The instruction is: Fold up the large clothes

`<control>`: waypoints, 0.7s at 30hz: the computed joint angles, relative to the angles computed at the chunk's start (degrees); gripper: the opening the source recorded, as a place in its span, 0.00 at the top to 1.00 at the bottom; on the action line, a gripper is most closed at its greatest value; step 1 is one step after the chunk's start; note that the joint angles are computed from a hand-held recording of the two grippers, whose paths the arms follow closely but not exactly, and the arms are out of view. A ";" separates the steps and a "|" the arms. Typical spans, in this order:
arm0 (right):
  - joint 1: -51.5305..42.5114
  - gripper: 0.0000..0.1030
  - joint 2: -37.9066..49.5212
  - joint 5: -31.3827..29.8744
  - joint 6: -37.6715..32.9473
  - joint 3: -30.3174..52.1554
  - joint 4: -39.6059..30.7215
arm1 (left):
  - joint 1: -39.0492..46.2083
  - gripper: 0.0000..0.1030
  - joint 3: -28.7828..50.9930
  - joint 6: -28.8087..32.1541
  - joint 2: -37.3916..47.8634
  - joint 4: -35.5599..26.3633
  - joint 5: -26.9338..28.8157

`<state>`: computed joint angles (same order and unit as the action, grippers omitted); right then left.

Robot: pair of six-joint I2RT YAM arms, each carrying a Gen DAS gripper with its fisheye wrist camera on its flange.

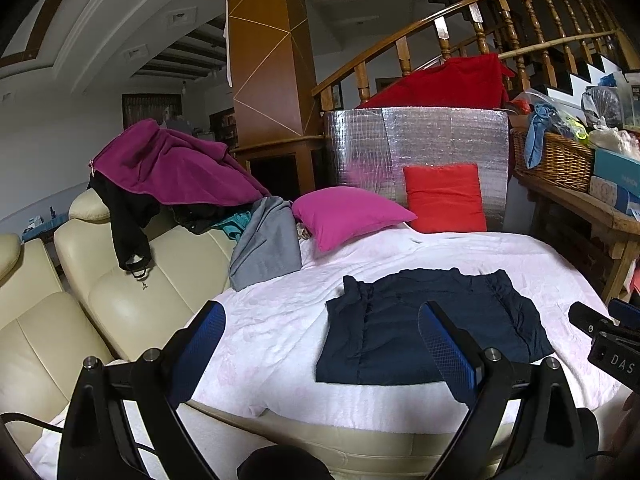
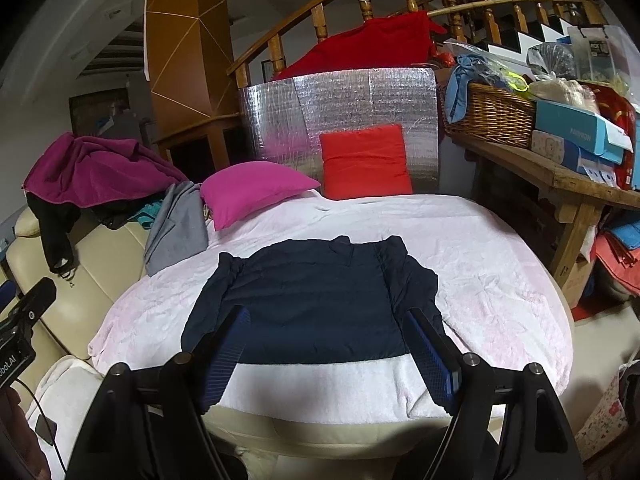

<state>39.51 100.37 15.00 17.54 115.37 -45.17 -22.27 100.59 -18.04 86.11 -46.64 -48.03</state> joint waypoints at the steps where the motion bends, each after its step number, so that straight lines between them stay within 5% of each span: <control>1: 0.00 0.21 -0.02 -0.02 -0.02 -0.01 0.09 | -0.03 0.06 -0.02 0.04 -0.02 0.05 -0.10; 21: -0.86 0.21 -0.73 -0.34 0.52 -1.12 1.23 | 0.74 0.06 0.07 0.25 -0.34 -0.26 0.31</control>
